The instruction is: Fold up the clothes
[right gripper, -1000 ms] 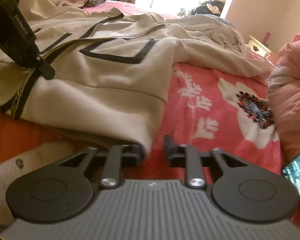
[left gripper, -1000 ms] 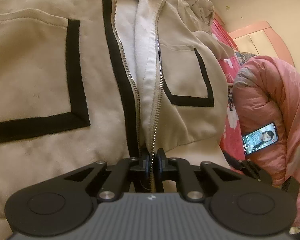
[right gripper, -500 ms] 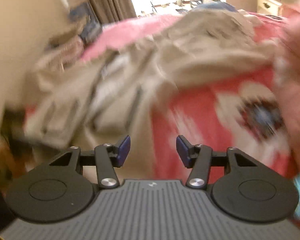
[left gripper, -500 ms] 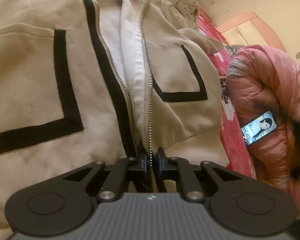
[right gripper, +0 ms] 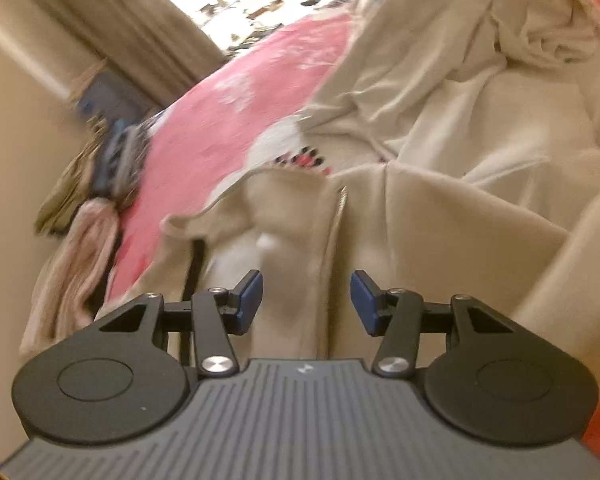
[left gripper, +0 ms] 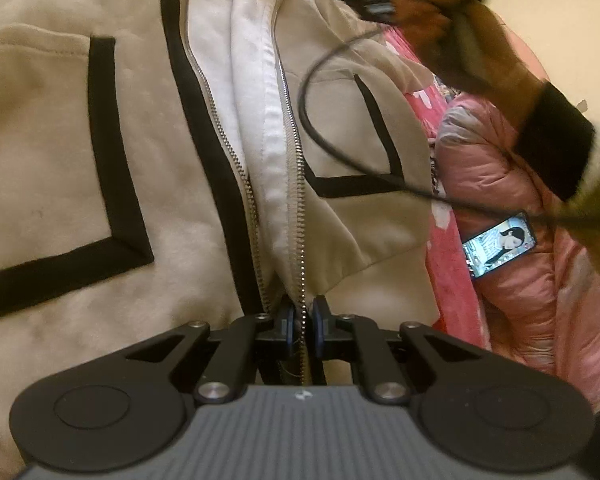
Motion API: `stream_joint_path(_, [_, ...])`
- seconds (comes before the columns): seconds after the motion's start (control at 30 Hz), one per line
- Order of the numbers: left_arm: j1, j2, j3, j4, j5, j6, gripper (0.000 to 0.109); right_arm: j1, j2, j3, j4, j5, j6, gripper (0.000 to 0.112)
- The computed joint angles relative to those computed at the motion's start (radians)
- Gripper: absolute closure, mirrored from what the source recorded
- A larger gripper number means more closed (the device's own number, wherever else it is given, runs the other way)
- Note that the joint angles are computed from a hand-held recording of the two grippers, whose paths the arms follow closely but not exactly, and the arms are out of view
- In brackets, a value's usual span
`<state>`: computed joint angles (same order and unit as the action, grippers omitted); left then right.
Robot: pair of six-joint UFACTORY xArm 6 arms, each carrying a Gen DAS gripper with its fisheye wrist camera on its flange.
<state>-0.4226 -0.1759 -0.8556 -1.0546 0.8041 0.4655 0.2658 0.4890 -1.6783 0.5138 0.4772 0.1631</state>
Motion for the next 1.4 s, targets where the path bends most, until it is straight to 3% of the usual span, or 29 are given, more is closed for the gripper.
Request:
stream_joint_path(0.13, [0.076, -0.013, -0.025, 0.012, 0.115, 0.05, 0.087, -0.022, 0.11, -0.122, 0.073, 0.034, -0.002, 0.065])
stream_joint_path(0.23, [0.179, -0.04, -0.05, 0.019, 0.216, 0.092, 0.084, -0.037, 0.126, -0.13, 0.274, 0.042, -0.122, 0.065])
stream_joint_path(0.3, [0.234, -0.019, -0.104, 0.027, 0.212, 0.091, 0.084, -0.056, 0.139, -0.146, 0.444, 0.086, -0.214, 0.069])
stream_joint_path(0.37, [0.281, 0.011, -0.164, 0.033, 0.196, 0.086, 0.084, -0.066, 0.172, -0.186, 0.501, 0.114, -0.235, 0.069])
stream_joint_path(0.47, [0.239, 0.15, -0.319, 0.087, 0.013, 0.09, 0.084, -0.059, 0.224, -0.25, 0.456, 0.126, -0.2, 0.077])
stream_joint_path(0.53, [0.184, 0.284, -0.443, 0.157, -0.133, 0.071, 0.084, -0.046, 0.23, -0.258, 0.426, 0.102, -0.204, 0.105])
stream_joint_path(0.6, [0.138, 0.429, -0.583, 0.276, -0.215, 0.015, 0.087, -0.032, 0.211, -0.238, 0.407, 0.057, -0.235, 0.106])
stream_joint_path(0.77, [0.093, 0.713, -0.906, 0.491, -0.195, -0.147, 0.09, -0.007, 0.151, -0.226, 0.388, -0.026, -0.403, 0.106])
stream_joint_path(0.97, [0.054, 0.893, -1.128, 0.556, -0.202, -0.228, 0.087, 0.017, 0.133, -0.267, 0.445, -0.061, -0.577, 0.106])
stream_joint_path(1.07, [0.034, 0.927, -1.154, 0.537, -0.254, -0.238, 0.078, 0.018, 0.163, -0.321, 0.457, -0.042, -0.585, 0.106])
stream_joint_path(1.27, [0.093, 0.874, -1.109, 0.336, -0.235, -0.21, 0.08, 0.002, 0.158, -0.311, 0.616, -0.035, -0.658, 0.106])
stream_joint_path(1.3, [0.111, 0.879, -1.122, 0.332, -0.223, -0.24, 0.079, -0.003, 0.156, -0.307, 0.641, -0.029, -0.675, 0.106])
stream_joint_path(1.4, [0.151, 1.001, -1.315, 0.486, -0.113, -0.423, 0.085, -0.011, 0.159, -0.308, 0.694, -0.015, -0.706, 0.106])
